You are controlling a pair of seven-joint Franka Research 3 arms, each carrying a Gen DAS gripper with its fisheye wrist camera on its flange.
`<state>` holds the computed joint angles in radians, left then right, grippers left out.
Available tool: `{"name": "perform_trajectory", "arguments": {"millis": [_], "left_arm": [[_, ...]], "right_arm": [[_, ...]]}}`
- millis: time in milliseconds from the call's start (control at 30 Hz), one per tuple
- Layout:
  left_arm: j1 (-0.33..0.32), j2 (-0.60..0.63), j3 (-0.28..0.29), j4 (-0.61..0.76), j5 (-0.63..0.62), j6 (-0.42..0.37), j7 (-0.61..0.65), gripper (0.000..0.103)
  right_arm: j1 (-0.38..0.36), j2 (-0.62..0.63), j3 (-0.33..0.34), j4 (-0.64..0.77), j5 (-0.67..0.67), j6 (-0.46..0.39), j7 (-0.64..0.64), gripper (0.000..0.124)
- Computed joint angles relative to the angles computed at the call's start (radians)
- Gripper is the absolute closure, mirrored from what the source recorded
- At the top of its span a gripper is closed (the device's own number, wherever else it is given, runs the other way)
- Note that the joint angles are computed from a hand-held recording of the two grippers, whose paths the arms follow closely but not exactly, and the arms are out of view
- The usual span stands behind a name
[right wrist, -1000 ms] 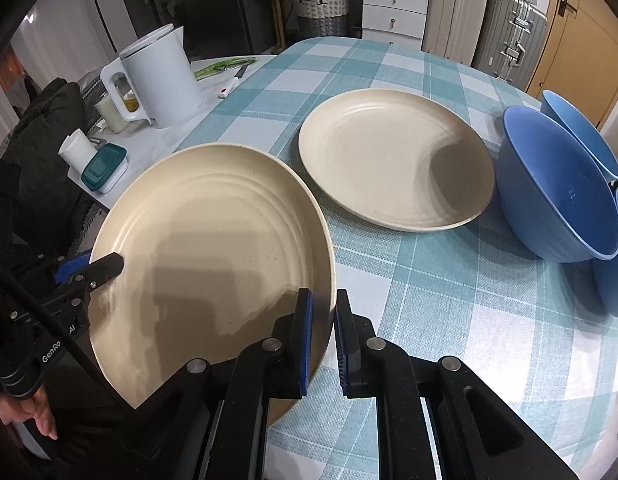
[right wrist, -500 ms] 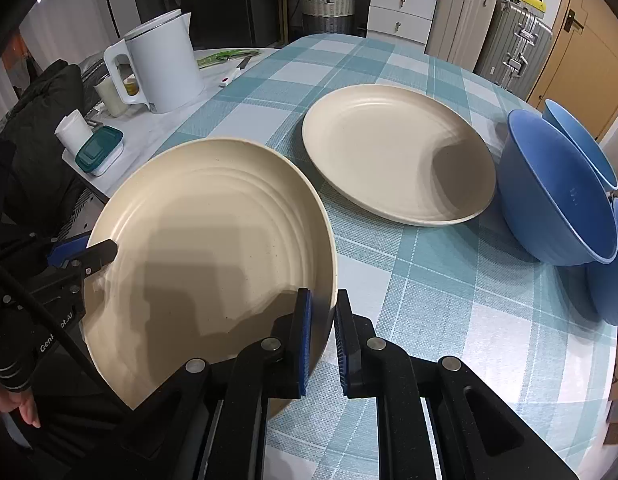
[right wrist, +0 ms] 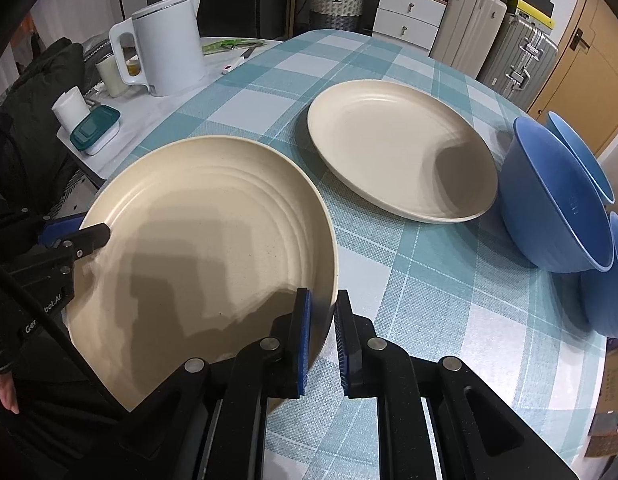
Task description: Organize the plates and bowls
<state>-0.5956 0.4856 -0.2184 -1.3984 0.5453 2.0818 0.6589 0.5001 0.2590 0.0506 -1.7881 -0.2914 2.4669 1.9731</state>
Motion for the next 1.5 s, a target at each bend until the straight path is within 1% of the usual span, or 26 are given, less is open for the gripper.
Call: {"name": "perform_trajectory", "arguments": {"millis": [200, 333, 467, 533, 600, 633, 667, 700, 733, 767, 800, 833, 867, 933, 1033, 1133, 1200, 1267, 1300, 1367, 1400, 1433, 1467, 1500], "left_arm": [[-0.002, 0.001, 0.002, -0.002, 0.008, -0.001, 0.003, 0.089], [-0.010, 0.008, 0.005, 0.012, 0.020, -0.017, 0.005, 0.088], [0.015, -0.015, -0.003, -0.029, -0.011, 0.036, -0.007, 0.088], [0.018, -0.015, -0.004, -0.031, -0.016, 0.041, -0.006, 0.088], [0.012, -0.011, -0.002, -0.021, -0.009, 0.031, -0.004, 0.082], [0.009, -0.011, 0.001, -0.020, -0.002, 0.029, -0.008, 0.080], [0.005, -0.014, 0.006, -0.019, 0.009, 0.024, -0.019, 0.068], [0.002, -0.017, 0.009, -0.021, 0.016, 0.020, -0.030, 0.052], [-0.004, -0.023, 0.017, -0.023, 0.032, 0.006, -0.055, 0.049], [-0.001, -0.030, 0.017, -0.032, 0.036, 0.013, -0.070, 0.050], [0.010, -0.044, 0.013, -0.052, 0.030, 0.037, -0.082, 0.050], [0.030, -0.065, 0.006, -0.087, 0.011, 0.089, -0.092, 0.049], [0.044, -0.085, 0.004, -0.121, 0.005, 0.129, -0.110, 0.048], [0.074, -0.099, -0.011, -0.154, -0.042, 0.173, -0.116, 0.048], [0.118, -0.094, -0.041, -0.177, -0.148, 0.224, -0.068, 0.048], [0.115, -0.082, -0.040, -0.165, -0.176, 0.207, -0.057, 0.048], [0.114, -0.076, -0.039, -0.159, -0.187, 0.202, -0.056, 0.048], [0.125, -0.075, -0.049, -0.169, -0.221, 0.227, -0.035, 0.048], [0.129, -0.071, -0.052, -0.167, -0.236, 0.233, -0.024, 0.048], [0.135, -0.065, -0.058, -0.168, -0.261, 0.253, -0.005, 0.048], [0.137, -0.066, -0.058, -0.172, -0.269, 0.266, 0.002, 0.048], [0.137, -0.066, -0.059, -0.174, -0.275, 0.275, 0.009, 0.048], [0.135, -0.064, -0.061, -0.170, -0.278, 0.275, 0.021, 0.048], [0.135, -0.059, -0.064, -0.164, -0.284, 0.277, 0.037, 0.048]], "right_arm": [[0.000, -0.003, -0.001, -0.007, -0.008, 0.007, -0.006, 0.113], [0.003, -0.004, -0.002, -0.011, -0.020, 0.012, 0.000, 0.112], [0.008, -0.004, -0.007, -0.012, -0.041, 0.017, 0.019, 0.112], [0.009, -0.008, -0.009, -0.013, -0.051, 0.026, 0.032, 0.112], [0.010, -0.008, -0.012, -0.009, -0.058, 0.022, 0.048, 0.105], [0.009, -0.010, -0.014, -0.007, -0.061, 0.016, 0.057, 0.097], [0.005, -0.016, -0.013, -0.015, -0.058, 0.029, 0.059, 0.095], [-0.002, -0.027, -0.012, -0.030, -0.054, 0.056, 0.059, 0.092], [-0.005, -0.034, -0.012, -0.040, -0.057, 0.074, 0.065, 0.086], [-0.007, -0.044, -0.015, -0.052, -0.064, 0.094, 0.077, 0.083], [-0.010, -0.055, -0.017, -0.070, -0.069, 0.124, 0.094, 0.074], [-0.019, -0.066, -0.016, -0.088, -0.059, 0.156, 0.103, 0.067], [-0.033, -0.072, -0.006, -0.101, -0.019, 0.181, 0.088, 0.058], [-0.069, -0.073, 0.025, -0.114, 0.120, 0.198, 0.007, 0.053], [-0.085, -0.061, 0.039, -0.117, 0.239, 0.192, -0.035, 0.053], [-0.101, -0.045, 0.057, -0.120, 0.366, 0.188, -0.098, 0.053], [-0.116, -0.029, 0.073, -0.108, 0.462, 0.164, -0.148, 0.053], [-0.115, -0.021, 0.075, -0.104, 0.507, 0.153, -0.170, 0.056], [-0.106, -0.019, 0.068, -0.106, 0.499, 0.168, -0.169, 0.057], [-0.113, -0.013, 0.082, -0.094, 0.551, 0.156, -0.217, 0.068], [-0.108, -0.010, 0.077, -0.094, 0.551, 0.161, -0.220, 0.069], [-0.099, -0.008, 0.071, -0.090, 0.540, 0.158, -0.214, 0.075], [-0.097, -0.006, 0.070, -0.091, 0.543, 0.157, -0.219, 0.084], [-0.096, -0.004, 0.071, -0.091, 0.549, 0.160, -0.226, 0.086]]}}
